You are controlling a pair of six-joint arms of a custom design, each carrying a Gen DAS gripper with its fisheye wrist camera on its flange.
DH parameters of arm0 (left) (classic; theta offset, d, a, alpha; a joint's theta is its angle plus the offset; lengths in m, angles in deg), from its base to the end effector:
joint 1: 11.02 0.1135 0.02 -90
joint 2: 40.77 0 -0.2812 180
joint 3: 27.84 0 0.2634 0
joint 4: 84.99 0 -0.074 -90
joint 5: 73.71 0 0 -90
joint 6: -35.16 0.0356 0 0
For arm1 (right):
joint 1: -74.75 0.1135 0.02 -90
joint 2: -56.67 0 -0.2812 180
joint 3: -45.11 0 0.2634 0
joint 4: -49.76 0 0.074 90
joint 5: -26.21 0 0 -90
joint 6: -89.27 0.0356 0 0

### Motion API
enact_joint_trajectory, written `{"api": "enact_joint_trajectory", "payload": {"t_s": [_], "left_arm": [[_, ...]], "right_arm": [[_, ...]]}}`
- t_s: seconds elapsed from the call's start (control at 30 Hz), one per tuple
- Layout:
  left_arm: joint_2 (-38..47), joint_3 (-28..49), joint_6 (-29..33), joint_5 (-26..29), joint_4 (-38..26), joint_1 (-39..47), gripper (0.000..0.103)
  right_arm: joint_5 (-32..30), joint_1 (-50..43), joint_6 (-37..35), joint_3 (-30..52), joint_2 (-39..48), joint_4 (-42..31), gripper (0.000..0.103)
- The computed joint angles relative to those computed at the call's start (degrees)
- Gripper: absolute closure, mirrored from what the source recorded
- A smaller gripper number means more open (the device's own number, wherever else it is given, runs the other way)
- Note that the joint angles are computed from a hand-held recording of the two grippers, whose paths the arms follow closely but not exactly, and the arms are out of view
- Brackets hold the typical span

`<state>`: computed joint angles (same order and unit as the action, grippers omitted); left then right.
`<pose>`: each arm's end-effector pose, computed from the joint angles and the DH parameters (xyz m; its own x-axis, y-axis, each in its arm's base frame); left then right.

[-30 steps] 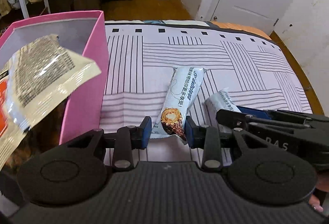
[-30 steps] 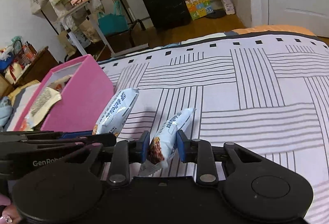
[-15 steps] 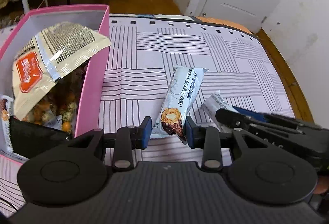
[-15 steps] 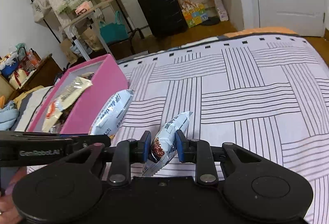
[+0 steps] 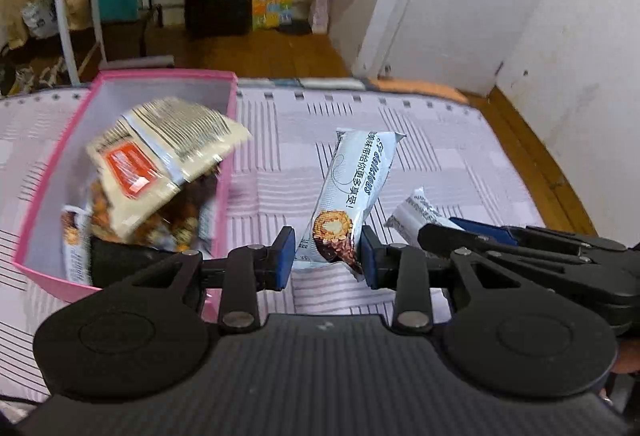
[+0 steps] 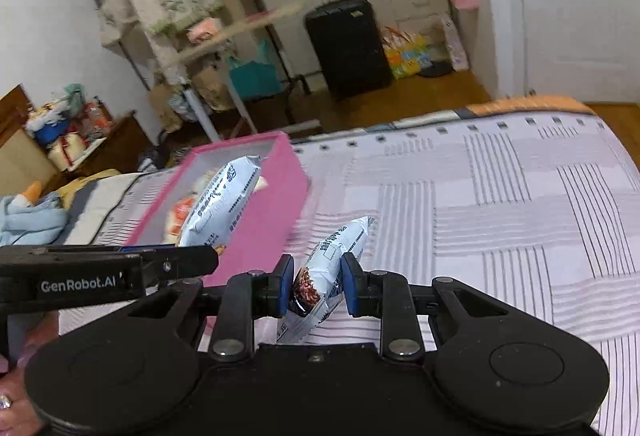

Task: Organize snacks
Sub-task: 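Carry the wafer bar into the pink box and open the left gripper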

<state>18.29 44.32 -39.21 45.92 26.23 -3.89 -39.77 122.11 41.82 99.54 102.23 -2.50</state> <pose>0.1918 0.0063 0.3277 -0.7438 0.1430 -0.6530 0.3833 0.8916 -0.2413 0.1196 0.1085 0.2817 -0.6617 0.1933 -0.7244 -0.0327 0.9578 0.2854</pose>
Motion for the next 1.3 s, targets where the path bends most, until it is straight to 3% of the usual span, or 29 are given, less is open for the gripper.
{"api": "enact_joint_trajectory", "payload": {"t_s": [0.13, 0.5, 0.73, 1.0, 1.13, 1.3], "left_arm": [[-0.51, 3.19, 5.35, 4.02, -3.51, 7.77, 0.07], [8.07, 9.17, 11.83, 6.7, -3.13, 21.37, 0.07], [14.08, 7.56, 9.03, 2.38, 4.15, 24.43, 0.07], [19.36, 6.78, 9.67, 1.36, 7.35, 26.33, 0.07], [19.91, 5.09, 9.76, -0.08, 9.88, 26.76, 0.07], [16.7, -0.75, 8.16, -6.33, 18.61, 24.15, 0.069]], "right_arm": [[2.24, 4.49, -4.62, 6.46, 6.95, 0.15, 0.073], [-3.35, 4.01, -15.17, 15.43, 22.21, 9.33, 0.073], [-7.25, 2.09, -13.86, 15.04, 27.93, 14.01, 0.073], [-8.24, 3.69, -13.07, 17.01, 34.32, 16.32, 0.073], [-4.5, 5.26, -13.85, 18.42, 38.24, 16.52, 0.073], [0.15, 6.73, -13.66, 19.65, 42.29, 15.75, 0.074]]}}
